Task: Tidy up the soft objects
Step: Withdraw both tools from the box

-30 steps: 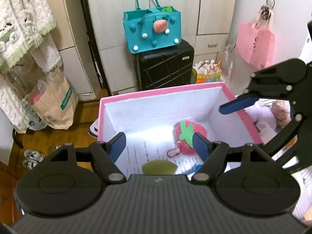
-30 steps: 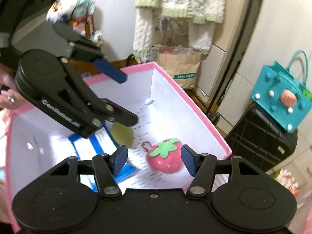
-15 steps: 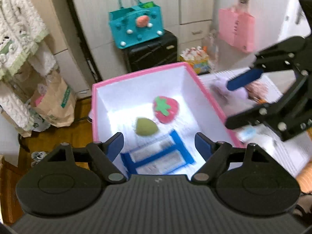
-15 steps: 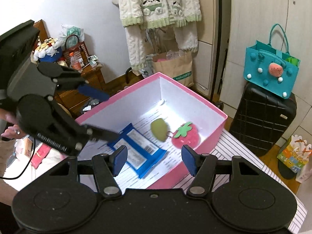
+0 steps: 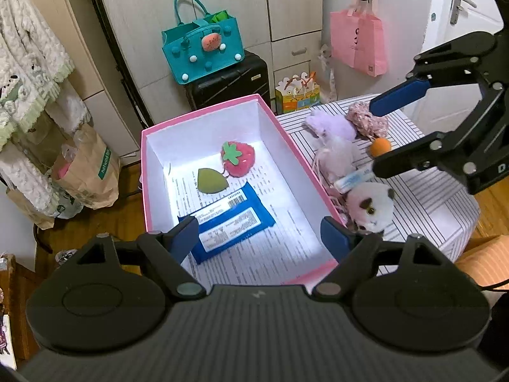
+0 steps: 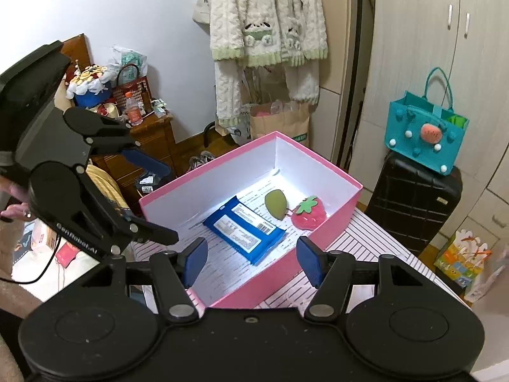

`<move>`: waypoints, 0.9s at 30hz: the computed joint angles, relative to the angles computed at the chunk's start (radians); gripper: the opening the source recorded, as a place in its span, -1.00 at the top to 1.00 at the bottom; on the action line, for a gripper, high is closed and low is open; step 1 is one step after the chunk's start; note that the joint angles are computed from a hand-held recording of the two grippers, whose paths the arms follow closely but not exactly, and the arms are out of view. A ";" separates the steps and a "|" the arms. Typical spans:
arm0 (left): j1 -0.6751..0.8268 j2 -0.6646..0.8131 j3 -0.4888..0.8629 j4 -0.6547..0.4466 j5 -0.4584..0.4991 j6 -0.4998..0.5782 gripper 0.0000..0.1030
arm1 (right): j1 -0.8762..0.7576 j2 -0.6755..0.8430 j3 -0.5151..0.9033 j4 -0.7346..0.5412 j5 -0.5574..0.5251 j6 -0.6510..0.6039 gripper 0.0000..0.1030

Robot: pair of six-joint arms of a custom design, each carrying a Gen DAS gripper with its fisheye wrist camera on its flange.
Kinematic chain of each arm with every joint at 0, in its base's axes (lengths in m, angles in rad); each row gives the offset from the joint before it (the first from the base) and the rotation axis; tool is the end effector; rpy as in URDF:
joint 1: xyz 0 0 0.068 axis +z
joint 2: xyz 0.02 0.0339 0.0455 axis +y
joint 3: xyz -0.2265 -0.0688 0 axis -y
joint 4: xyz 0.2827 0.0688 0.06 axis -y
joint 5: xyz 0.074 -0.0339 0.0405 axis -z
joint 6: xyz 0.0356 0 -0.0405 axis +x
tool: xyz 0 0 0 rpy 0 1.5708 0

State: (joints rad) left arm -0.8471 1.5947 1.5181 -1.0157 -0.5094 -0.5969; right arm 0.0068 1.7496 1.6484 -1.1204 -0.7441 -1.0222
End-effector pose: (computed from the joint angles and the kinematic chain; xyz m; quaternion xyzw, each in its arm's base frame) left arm 0.2516 -0.2585 0.2848 0.0581 0.9403 0.0321 0.3339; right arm 0.3817 0.0267 0.2734 -0.5064 0.7676 0.2342 0.3155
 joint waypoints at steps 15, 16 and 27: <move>-0.143 0.039 0.050 -0.097 -0.050 -0.104 -0.65 | -0.194 -0.232 -0.294 -0.045 -0.096 -0.190 -0.48; -0.152 0.046 0.054 -0.097 -0.051 -0.105 -0.66 | -0.208 -0.235 -0.302 -0.047 -0.097 -0.198 -0.50; -0.188 0.166 0.121 -0.054 -0.002 -0.073 -0.82 | -0.332 -0.169 -0.337 -0.059 -0.065 -0.279 -0.66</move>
State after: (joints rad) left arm -1.0355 1.7611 1.6388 -1.0696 -0.5117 -0.6701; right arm -0.3247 1.5807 1.3112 -1.1794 -0.8089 -1.3009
